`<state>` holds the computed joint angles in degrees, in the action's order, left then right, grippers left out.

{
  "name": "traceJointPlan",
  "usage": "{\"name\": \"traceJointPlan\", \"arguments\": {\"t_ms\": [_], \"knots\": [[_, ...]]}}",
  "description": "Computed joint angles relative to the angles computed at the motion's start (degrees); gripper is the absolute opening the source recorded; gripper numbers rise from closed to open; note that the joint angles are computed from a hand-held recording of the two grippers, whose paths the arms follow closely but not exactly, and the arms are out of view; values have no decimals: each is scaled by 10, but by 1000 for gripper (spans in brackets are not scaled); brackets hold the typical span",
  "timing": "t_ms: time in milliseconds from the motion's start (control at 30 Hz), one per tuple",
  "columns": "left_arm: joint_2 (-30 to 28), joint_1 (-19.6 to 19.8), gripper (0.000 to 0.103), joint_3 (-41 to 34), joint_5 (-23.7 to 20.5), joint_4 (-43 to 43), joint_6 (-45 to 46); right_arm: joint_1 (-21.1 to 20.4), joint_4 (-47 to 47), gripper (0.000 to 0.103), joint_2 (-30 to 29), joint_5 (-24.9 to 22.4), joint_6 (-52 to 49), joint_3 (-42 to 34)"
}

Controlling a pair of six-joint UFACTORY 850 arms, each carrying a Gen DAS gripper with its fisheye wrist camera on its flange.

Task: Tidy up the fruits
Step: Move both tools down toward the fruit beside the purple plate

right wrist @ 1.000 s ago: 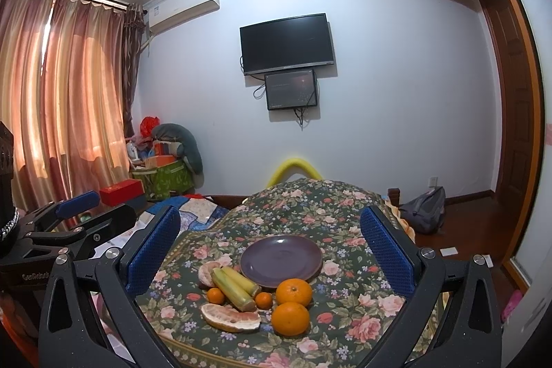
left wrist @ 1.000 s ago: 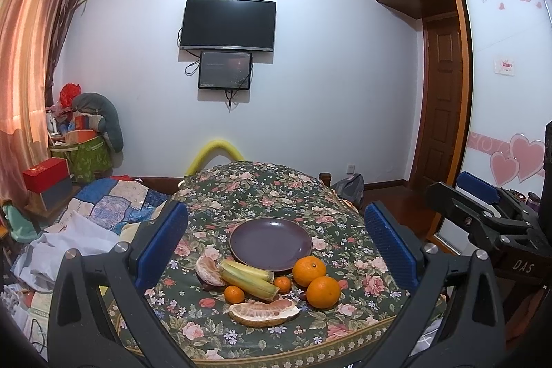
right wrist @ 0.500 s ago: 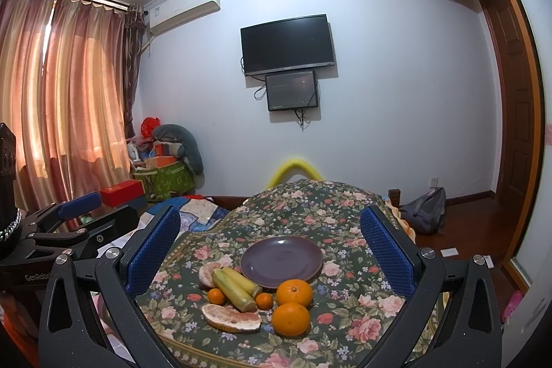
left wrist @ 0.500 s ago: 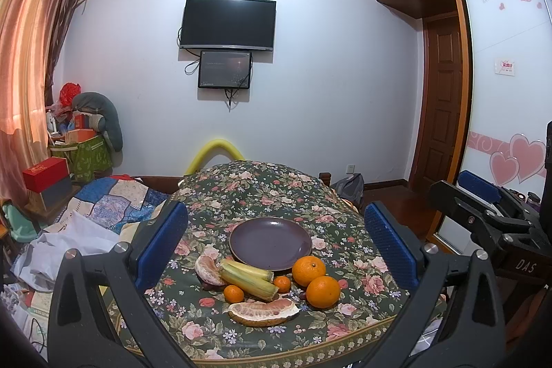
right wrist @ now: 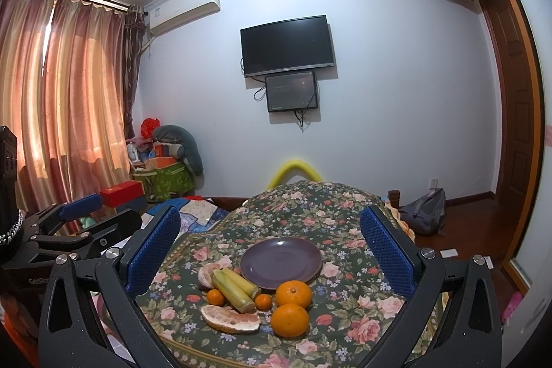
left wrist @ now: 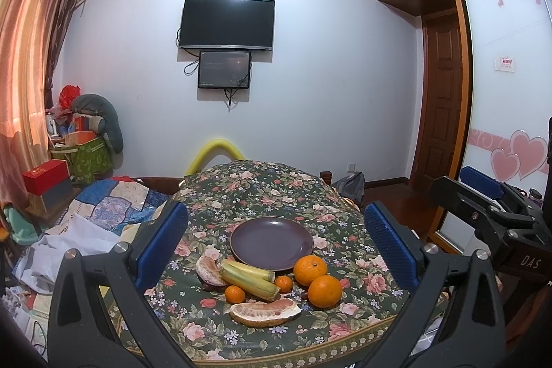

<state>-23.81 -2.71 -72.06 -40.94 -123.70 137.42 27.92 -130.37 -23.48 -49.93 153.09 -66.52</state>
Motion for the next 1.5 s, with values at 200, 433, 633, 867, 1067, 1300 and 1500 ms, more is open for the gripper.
{"name": "traceJointPlan", "arguments": {"t_ms": [200,433,633,867,1067,1300,1500], "knots": [[-4,-1,103,-5,3,4,-9,-3,-1,103,-1,7,-1,-2],[-30,-8,103,-37,39,24,-24,-15,12,103,-19,43,-22,-23],[-86,-14,103,-106,85,116,-120,-37,56,103,-60,104,-78,-63],[-179,-23,97,-220,139,300,-302,-67,116,103,-109,196,-134,-109],[-266,-33,82,-326,136,548,-548,-85,192,103,-148,256,-208,-145],[-319,-43,82,-374,118,710,-673,-101,255,100,-189,316,-274,-179],[-362,-44,82,-431,80,795,-752,-107,325,81,-220,372,-348,-211]]}}
